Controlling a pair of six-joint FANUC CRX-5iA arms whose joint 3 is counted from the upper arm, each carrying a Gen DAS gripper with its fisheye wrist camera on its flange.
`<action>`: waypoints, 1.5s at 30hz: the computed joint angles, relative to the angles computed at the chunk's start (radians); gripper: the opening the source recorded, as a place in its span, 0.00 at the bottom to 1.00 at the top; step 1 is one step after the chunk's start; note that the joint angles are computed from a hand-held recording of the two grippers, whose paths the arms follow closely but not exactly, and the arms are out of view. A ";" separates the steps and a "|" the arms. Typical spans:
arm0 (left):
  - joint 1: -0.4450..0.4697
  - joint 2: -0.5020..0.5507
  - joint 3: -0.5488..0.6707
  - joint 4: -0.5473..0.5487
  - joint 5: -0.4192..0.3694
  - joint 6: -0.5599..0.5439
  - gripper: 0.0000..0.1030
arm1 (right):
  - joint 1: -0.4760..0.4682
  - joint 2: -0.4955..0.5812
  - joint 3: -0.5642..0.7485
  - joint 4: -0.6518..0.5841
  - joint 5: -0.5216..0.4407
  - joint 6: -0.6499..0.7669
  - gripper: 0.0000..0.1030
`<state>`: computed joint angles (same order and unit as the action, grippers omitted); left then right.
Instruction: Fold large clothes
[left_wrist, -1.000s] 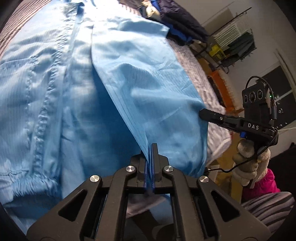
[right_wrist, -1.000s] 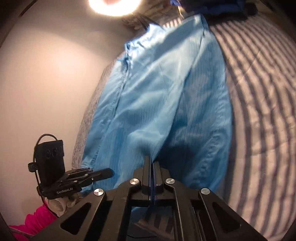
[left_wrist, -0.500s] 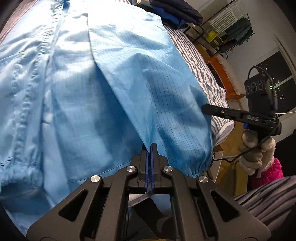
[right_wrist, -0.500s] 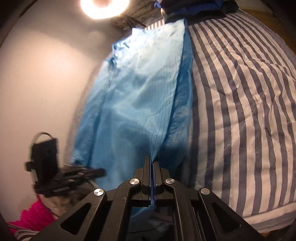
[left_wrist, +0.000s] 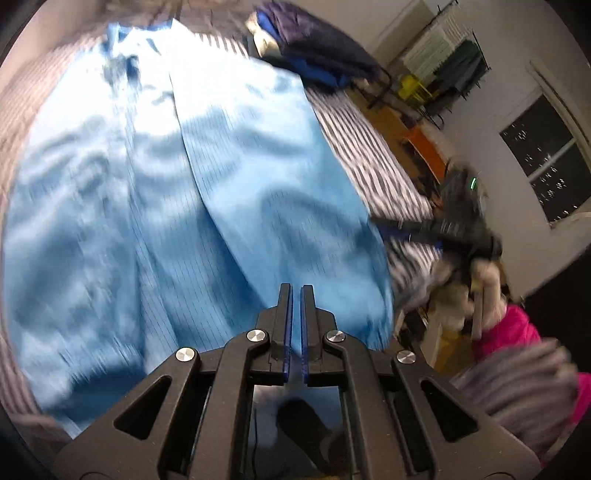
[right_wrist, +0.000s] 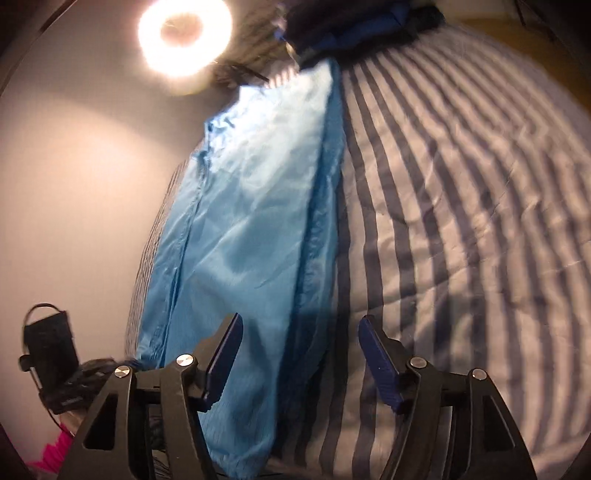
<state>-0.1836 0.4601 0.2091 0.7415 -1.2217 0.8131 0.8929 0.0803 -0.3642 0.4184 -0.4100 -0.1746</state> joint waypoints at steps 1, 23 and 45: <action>-0.008 0.028 0.046 -0.002 0.006 0.024 0.00 | -0.011 0.014 0.009 -0.065 0.029 0.044 0.58; -0.108 0.174 0.131 0.027 0.110 0.122 0.00 | -0.033 0.125 0.222 -0.151 -0.205 0.210 0.08; 0.046 0.007 0.057 0.073 0.156 0.104 0.00 | 0.037 0.371 0.758 -0.052 -0.689 0.613 0.00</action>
